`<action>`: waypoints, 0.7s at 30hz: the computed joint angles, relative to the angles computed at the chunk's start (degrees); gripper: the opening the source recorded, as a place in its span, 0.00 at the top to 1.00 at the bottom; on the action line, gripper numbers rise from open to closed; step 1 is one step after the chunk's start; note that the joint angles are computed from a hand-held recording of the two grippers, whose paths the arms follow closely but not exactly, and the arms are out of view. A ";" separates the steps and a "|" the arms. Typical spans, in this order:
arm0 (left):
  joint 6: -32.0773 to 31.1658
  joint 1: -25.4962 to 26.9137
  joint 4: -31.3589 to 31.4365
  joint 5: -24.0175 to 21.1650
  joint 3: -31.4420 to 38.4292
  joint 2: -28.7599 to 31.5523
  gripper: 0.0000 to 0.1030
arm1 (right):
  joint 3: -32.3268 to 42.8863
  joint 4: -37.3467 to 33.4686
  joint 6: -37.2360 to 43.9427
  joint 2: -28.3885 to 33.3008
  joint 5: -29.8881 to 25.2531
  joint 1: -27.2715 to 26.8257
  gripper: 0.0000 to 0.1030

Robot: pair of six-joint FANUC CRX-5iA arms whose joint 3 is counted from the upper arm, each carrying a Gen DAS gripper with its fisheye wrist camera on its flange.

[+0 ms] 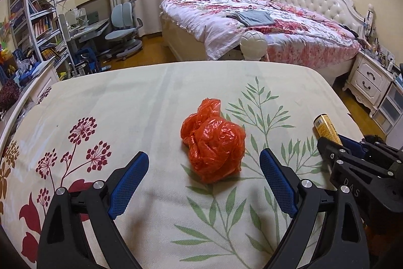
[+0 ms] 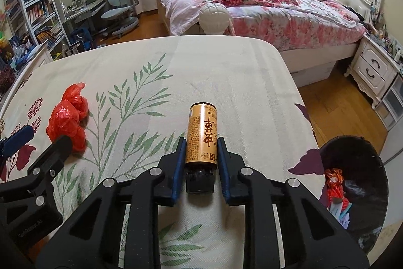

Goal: Collect trash
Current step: 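Close the left gripper on the orange plastic bag while the right holds the bottle, then carry the gold bottle and orange bag over the black bin with both grippers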

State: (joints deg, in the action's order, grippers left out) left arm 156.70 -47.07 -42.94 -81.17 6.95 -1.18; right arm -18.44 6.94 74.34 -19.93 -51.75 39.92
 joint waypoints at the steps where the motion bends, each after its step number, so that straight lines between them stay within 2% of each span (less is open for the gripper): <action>1: -0.36 0.31 0.15 0.01 0.39 0.40 0.13 | 0.17 -0.31 0.42 0.13 0.04 -0.22 0.77; 9: -0.63 3.98 3.77 1.72 -0.13 0.06 0.16 | 0.90 -1.31 2.36 0.91 0.23 -0.76 0.77; 12: -2.31 5.82 7.19 3.59 -1.44 -0.52 0.38 | 0.92 -1.60 2.64 0.89 0.27 -0.87 0.77; 14: -3.23 6.57 8.70 4.63 -2.05 -0.81 0.44 | 0.94 -1.53 2.73 0.90 0.19 -0.83 0.77; 16: -3.60 6.97 9.71 5.45 -2.62 -1.26 0.57 | 0.74 -1.35 2.69 0.65 0.11 -0.60 0.77; 21: -2.90 5.94 9.32 6.20 -3.50 -2.17 0.61 | -0.99 -0.66 1.26 -1.58 0.34 0.50 0.77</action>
